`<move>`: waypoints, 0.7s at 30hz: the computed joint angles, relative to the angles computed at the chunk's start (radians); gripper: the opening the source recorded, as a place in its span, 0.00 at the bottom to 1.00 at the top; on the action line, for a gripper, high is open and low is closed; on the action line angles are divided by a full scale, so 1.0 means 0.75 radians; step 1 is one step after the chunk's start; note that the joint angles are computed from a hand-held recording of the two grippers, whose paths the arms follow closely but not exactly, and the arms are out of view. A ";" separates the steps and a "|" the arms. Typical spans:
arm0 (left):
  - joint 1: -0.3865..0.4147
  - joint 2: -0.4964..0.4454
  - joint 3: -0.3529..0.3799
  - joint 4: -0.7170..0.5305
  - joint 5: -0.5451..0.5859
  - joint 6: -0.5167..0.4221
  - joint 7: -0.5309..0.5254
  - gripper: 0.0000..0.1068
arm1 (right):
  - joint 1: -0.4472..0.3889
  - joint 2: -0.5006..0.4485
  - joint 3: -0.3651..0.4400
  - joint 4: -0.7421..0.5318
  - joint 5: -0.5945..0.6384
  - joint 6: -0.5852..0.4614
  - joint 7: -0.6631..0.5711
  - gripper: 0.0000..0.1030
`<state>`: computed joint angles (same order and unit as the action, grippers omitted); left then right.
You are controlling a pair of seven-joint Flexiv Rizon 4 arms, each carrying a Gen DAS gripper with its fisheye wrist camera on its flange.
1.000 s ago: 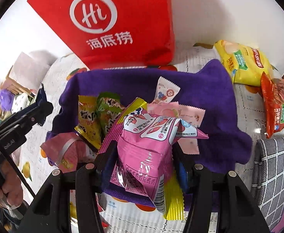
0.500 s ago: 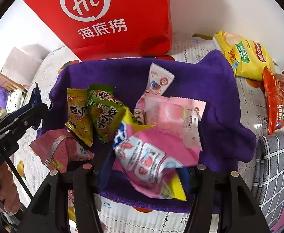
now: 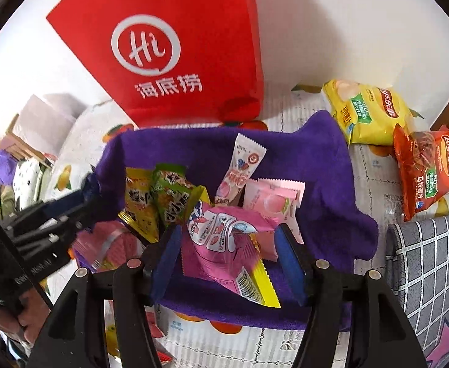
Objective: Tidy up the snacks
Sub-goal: 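Open both tools to drop the blue packet and pink bag onto the towel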
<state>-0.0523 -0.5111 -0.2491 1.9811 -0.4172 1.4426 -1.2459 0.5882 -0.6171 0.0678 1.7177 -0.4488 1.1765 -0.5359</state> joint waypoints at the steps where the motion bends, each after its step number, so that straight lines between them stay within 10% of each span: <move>1: -0.003 0.000 0.003 -0.001 0.002 -0.004 -0.002 0.41 | 0.000 0.003 -0.002 0.003 0.002 0.007 0.006 0.61; 21: -0.028 0.000 0.044 -0.033 0.007 -0.082 -0.016 0.48 | 0.013 0.042 -0.044 0.064 -0.046 0.108 0.117 0.61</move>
<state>-0.0736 -0.5108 -0.2158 1.9567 -0.4123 1.3812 -1.2578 0.5976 -0.5858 0.0349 1.7660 -0.4834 1.2571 -0.4483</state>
